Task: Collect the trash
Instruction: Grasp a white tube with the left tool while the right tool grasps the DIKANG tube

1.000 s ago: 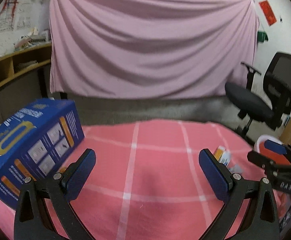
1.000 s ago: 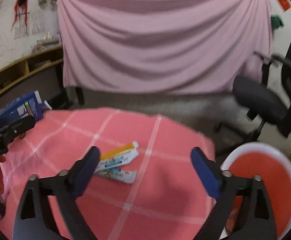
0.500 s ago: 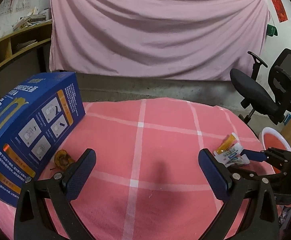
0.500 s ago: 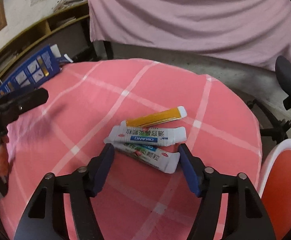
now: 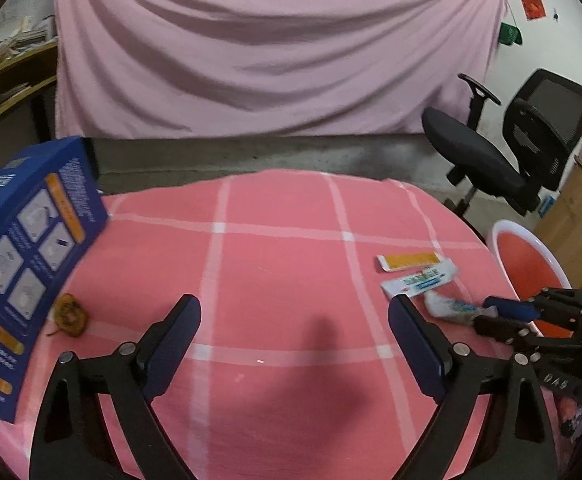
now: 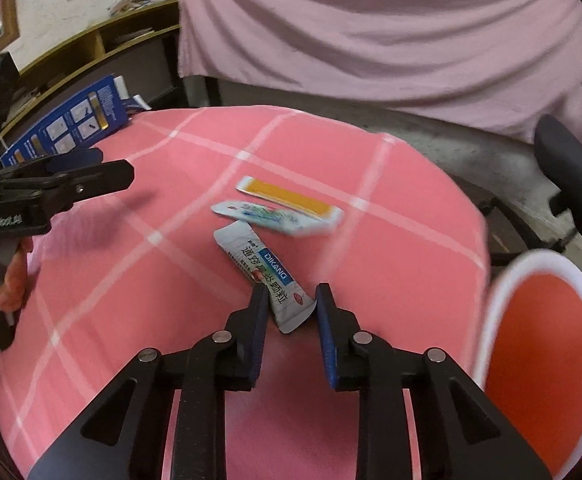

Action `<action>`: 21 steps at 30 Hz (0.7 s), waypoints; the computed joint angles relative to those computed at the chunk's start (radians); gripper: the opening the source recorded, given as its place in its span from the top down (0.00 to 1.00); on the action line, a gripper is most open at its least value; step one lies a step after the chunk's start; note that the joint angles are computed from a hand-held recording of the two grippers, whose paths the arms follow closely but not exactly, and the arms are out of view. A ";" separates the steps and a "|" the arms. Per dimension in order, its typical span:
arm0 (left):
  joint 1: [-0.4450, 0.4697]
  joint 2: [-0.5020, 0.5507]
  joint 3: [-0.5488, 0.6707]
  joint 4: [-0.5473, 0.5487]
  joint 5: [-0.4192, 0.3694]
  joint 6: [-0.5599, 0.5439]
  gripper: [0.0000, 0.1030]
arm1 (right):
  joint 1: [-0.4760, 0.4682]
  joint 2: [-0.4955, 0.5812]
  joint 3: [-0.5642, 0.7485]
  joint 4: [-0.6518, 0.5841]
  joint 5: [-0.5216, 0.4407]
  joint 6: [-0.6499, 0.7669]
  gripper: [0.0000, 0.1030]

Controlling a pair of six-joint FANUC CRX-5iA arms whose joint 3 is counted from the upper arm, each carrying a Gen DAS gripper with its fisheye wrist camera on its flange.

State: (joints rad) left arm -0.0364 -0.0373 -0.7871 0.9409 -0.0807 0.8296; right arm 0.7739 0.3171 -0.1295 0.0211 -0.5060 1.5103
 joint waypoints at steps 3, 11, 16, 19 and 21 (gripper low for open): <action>-0.005 0.020 0.028 -0.013 -0.040 0.000 0.15 | -0.012 -0.029 -0.077 0.126 0.049 -0.162 0.79; -0.009 0.155 0.186 -0.047 -0.239 -0.095 0.49 | -0.061 -0.004 -0.062 0.100 0.091 -0.256 0.79; -0.010 0.228 0.295 -0.150 -0.318 -0.090 0.58 | -0.069 0.000 -0.046 0.054 0.086 -0.216 0.79; -0.015 0.256 0.354 -0.278 -0.339 -0.033 0.58 | -0.075 0.002 -0.033 0.007 0.078 -0.185 0.79; -0.017 0.266 0.375 -0.350 -0.349 0.004 0.58 | -0.080 0.003 -0.024 -0.024 0.073 -0.161 0.79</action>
